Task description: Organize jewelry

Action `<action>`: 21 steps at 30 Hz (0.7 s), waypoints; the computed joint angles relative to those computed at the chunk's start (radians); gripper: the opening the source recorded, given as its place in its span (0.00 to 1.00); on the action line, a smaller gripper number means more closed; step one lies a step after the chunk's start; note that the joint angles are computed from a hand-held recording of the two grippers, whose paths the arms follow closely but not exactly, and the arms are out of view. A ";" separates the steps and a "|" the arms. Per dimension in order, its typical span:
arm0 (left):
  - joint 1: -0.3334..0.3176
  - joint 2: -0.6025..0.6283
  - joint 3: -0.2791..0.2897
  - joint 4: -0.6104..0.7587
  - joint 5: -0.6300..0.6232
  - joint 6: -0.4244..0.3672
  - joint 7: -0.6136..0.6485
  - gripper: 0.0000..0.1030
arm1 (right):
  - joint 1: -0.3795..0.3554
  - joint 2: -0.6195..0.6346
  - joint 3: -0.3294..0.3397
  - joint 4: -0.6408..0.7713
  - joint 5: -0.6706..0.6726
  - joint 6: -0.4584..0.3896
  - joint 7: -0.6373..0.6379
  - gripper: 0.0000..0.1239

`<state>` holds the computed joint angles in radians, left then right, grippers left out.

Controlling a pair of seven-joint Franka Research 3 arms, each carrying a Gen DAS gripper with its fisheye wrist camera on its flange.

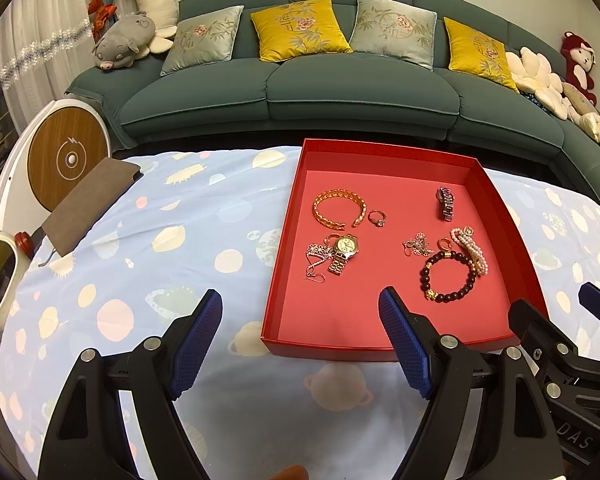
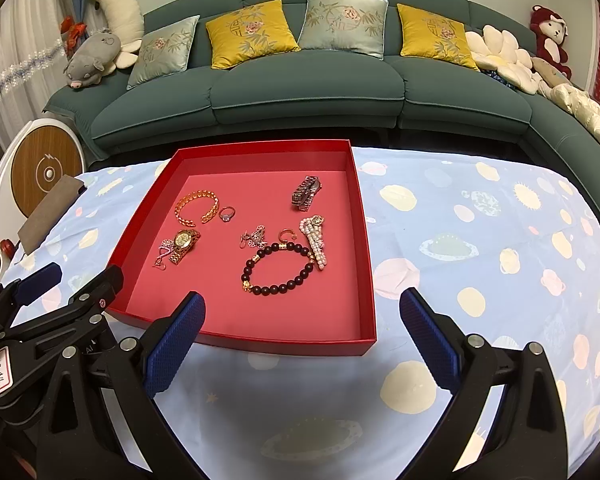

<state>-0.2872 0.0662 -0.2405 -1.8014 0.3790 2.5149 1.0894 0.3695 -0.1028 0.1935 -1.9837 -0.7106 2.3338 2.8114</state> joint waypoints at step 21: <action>-0.001 -0.005 0.001 -0.005 0.014 0.008 -0.013 0.75 | 0.000 -0.001 0.000 0.000 -0.003 -0.001 0.003 0.77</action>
<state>-0.2879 0.0608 -0.2397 -1.8068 0.3925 2.5228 1.0760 0.3697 -0.1037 0.1939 -1.9841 -0.7137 2.3330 2.8143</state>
